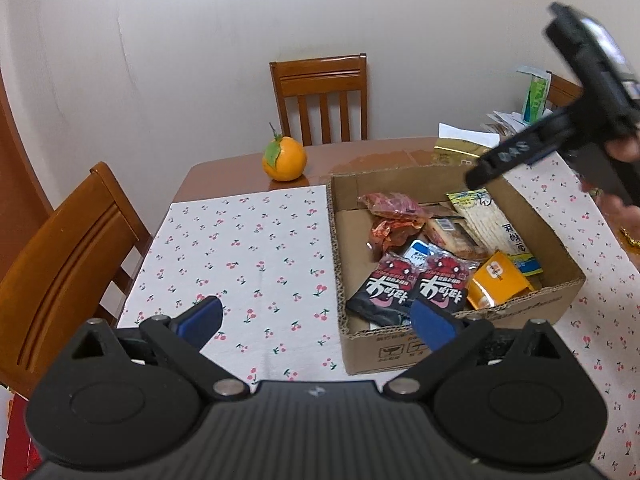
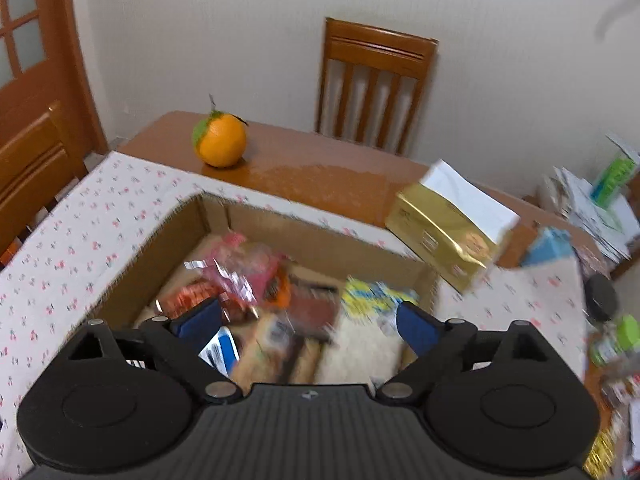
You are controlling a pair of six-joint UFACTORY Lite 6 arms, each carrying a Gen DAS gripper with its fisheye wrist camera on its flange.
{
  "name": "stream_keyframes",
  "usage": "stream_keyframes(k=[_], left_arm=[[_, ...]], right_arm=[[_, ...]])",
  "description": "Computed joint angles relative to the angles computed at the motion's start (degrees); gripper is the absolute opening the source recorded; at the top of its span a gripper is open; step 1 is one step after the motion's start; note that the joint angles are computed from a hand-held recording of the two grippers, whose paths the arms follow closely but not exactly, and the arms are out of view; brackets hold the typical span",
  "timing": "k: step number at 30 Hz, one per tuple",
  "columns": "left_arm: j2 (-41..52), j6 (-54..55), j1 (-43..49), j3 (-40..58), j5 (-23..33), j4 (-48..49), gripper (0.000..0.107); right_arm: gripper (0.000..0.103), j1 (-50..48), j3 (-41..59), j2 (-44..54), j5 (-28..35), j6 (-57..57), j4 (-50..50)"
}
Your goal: Organize snacks
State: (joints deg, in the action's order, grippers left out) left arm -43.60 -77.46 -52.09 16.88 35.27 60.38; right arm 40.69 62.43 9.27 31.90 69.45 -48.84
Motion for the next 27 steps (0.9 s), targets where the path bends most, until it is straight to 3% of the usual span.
stream_keyframes(k=[7,13,20,27], left_arm=[[3.2,-3.7,-9.2,3.8,6.9,-0.2,0.100],[5.0,-2.2,-15.7,8.7,13.4,-7.4,0.100],[8.5,-1.6,-23.4,18.0,25.5,-12.2,0.100],[8.8,0.6,-22.6,24.3,28.1,-15.7,0.100]], right_arm=[[0.103,11.7,-7.8,-11.5,15.5,8.4,6.8],[0.103,23.5,-11.2,-13.8,26.6,20.9,14.2],[0.103,36.0,-5.6,-13.4,37.7,28.5,16.2],[0.103,41.3,0.7,-15.4,47.0,32.9,12.0]])
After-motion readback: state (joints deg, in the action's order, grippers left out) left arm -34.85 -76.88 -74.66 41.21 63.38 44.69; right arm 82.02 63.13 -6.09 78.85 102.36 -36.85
